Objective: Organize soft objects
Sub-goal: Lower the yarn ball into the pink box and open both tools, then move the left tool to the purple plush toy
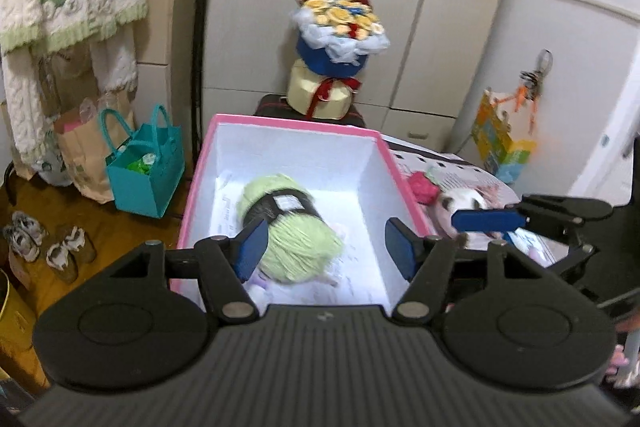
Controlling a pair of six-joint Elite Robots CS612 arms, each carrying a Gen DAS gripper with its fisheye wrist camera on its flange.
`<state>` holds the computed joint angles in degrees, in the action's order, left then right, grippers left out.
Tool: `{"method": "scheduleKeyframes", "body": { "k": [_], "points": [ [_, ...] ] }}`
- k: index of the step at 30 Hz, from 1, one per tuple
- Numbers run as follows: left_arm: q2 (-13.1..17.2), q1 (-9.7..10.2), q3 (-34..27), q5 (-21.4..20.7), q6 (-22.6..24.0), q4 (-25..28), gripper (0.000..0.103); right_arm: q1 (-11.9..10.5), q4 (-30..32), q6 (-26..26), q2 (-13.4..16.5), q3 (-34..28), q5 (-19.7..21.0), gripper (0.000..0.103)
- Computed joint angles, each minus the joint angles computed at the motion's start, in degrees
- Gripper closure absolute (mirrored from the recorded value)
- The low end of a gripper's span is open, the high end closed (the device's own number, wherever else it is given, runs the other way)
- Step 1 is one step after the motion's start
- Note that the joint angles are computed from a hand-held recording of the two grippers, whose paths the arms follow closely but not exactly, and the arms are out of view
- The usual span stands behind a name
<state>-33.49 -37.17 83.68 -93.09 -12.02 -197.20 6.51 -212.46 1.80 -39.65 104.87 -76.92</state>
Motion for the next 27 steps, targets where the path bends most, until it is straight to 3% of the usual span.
{"method": "scheduleKeyframes", "body": {
  "k": [10, 13, 17, 27],
  "points": [
    [-4.53, -2.5, 8.2, -1.41, 5.52, -3.7, 0.033, -1.52, -11.71, -1.31, -3.64, 11.8, 0.24, 0.016],
    [-5.62, -3.35, 10.14, -1.67, 7.47, -4.5, 0.031, -1.5, -15.09, -1.7, -4.14, 14.87, -2.23, 0.016],
    [-6.68, -4.47, 12.15, -2.52, 10.1, -5.06, 0.029, -0.92, -18.85, 0.5, -4.54, 18.39, -9.03, 0.015],
    [-6.29, -6.98, 12.01, -7.2, 14.71, -4.97, 0.018, -1.79, -23.95, 2.44, -2.92, 23.46, -15.8, 0.015]
  ]
}}
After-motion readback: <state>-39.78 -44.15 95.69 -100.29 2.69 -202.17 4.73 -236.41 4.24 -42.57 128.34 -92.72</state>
